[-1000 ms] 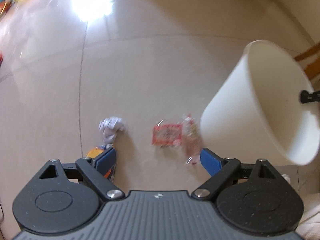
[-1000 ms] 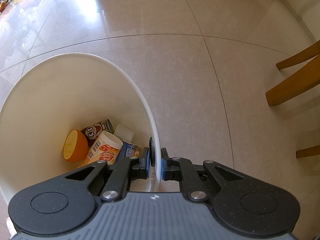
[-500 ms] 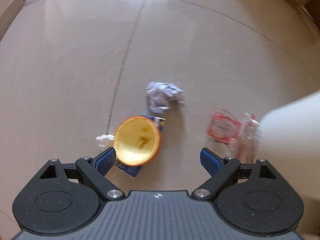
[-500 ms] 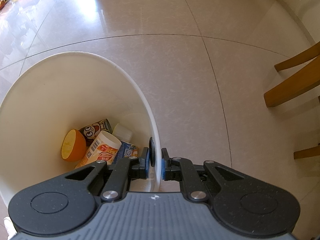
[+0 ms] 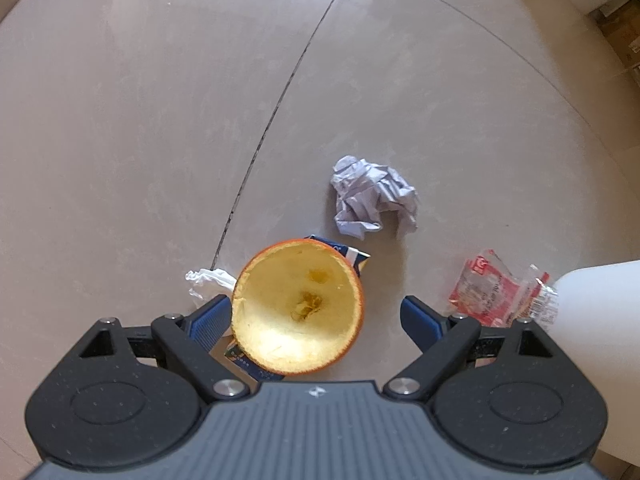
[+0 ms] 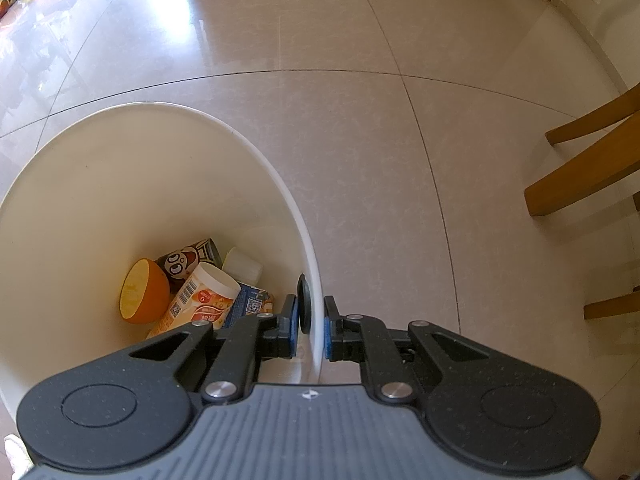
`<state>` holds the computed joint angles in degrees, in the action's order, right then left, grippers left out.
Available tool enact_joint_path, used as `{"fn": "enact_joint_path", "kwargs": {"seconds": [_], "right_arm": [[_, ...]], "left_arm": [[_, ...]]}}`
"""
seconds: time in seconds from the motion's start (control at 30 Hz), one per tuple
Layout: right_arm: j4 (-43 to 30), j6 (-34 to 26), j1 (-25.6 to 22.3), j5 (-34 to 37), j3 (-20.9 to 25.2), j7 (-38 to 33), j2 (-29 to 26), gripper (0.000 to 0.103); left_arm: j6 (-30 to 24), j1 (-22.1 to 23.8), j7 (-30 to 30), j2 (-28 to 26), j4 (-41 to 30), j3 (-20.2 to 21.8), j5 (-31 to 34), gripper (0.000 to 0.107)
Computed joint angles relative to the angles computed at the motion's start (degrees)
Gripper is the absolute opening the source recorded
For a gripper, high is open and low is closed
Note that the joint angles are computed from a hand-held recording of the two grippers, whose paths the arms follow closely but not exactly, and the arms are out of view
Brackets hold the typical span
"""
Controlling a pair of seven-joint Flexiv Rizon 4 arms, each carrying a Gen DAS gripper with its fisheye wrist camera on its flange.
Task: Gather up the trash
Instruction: 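Move the left tool to the other orange peel half and grasp it, then carry the orange peel over the bin and open the left tool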
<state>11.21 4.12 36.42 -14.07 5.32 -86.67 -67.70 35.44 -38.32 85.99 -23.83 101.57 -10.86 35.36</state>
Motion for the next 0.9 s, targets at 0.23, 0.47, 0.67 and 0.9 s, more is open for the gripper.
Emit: {"fn": "enact_joint_path", "kwargs": {"seconds": [0.23,0.47,0.67,0.9], "right_arm": [[2.9,1.5,0.1,1.3,-1.7,-0.1,1.5,0.014],[5.4,2.9,0.3,2.5,-3.0,-0.2,2.7,0.014],[4.6,2.4,0.3,2.6,-3.2,0.0,2.4,0.014],[0.8,0.2,0.2,2.3,-2.4,0.1,0.6,0.014]], "left_arm": [[0.6,0.8,1.3,-2.0,-0.4,0.1,-1.5,0.084],[-1.5,1.0,3.4,-2.6,-1.6,0.0,-3.1,0.068],[-3.6,1.4,6.3,-1.1,-2.1,-0.4,-4.4,0.065],[-9.3,2.4,15.7,2.8,-4.9,-1.5,-6.4,0.065]]}}
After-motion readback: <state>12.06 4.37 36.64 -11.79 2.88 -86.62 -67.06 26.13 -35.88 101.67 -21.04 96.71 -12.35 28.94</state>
